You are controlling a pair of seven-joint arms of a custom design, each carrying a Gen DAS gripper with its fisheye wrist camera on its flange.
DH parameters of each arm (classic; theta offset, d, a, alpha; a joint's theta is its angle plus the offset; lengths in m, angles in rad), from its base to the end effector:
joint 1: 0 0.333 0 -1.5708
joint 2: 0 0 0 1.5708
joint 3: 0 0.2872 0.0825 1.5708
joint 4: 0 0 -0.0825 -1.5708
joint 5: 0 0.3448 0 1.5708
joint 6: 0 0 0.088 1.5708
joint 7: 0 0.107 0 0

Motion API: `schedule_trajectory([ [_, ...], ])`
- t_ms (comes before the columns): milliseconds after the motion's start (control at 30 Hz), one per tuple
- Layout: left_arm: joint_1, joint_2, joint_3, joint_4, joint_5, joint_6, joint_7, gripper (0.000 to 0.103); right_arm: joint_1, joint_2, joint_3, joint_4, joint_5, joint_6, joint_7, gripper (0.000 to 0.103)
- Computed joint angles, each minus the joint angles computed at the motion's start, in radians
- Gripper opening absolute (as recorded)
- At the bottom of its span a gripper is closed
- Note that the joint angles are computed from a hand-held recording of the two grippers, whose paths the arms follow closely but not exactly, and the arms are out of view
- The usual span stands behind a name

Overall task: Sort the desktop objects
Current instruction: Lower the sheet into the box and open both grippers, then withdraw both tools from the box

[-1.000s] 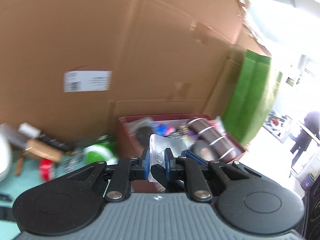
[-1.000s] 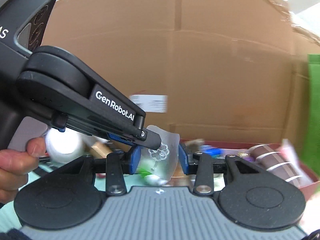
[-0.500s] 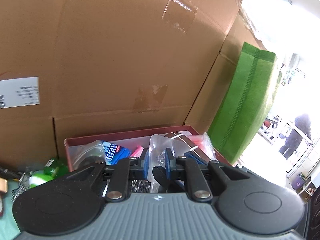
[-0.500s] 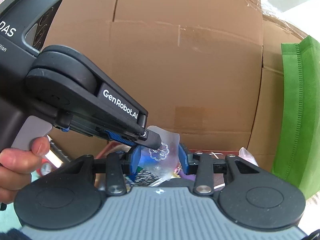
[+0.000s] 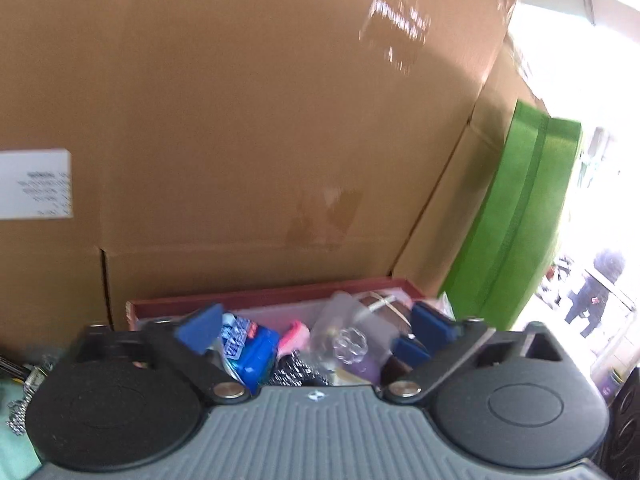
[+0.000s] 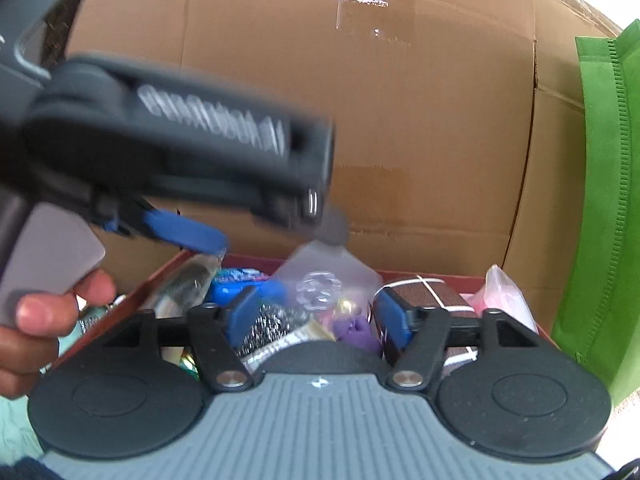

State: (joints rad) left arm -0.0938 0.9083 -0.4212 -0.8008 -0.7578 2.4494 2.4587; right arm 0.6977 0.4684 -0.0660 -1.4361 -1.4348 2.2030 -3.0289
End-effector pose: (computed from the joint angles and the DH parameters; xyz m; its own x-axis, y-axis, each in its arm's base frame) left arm 0.7295 -0.2219 0.4851 -0.7474 -0.5801 0.3238 -0.4718 0.1202 -0.8735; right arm 0.5648 0.3822 0.4702 -0.3222 -0.9416 0.0982 -0.2897 -0.0007 -0.9571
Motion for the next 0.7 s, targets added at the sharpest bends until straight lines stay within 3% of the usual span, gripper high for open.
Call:
schedule_trajectory([
  [100, 0.015, -0.051, 0.002, -0.083, -0.006, 0.021, 0.063, 0.103, 0.012, 0.007, 0.000, 0.001, -0.002, -0.025, 0.019, 0.089],
  [200, 0.010, -0.078, 0.024, -0.120, 0.012, 0.023, 0.062, 0.103, 0.022, 0.012, 0.000, 0.006, -0.005, -0.045, 0.028, 0.090],
  [500, 0.049, -0.165, 0.015, -0.269, -0.061, 0.084, 0.117, 0.103, 0.044, 0.000, 0.017, -0.007, 0.000, -0.090, 0.052, 0.091],
  [700, 0.105, -0.295, -0.015, -0.465, -0.198, 0.161, 0.222, 0.103, 0.062, -0.041, 0.042, -0.038, 0.023, -0.157, 0.051, 0.093],
])
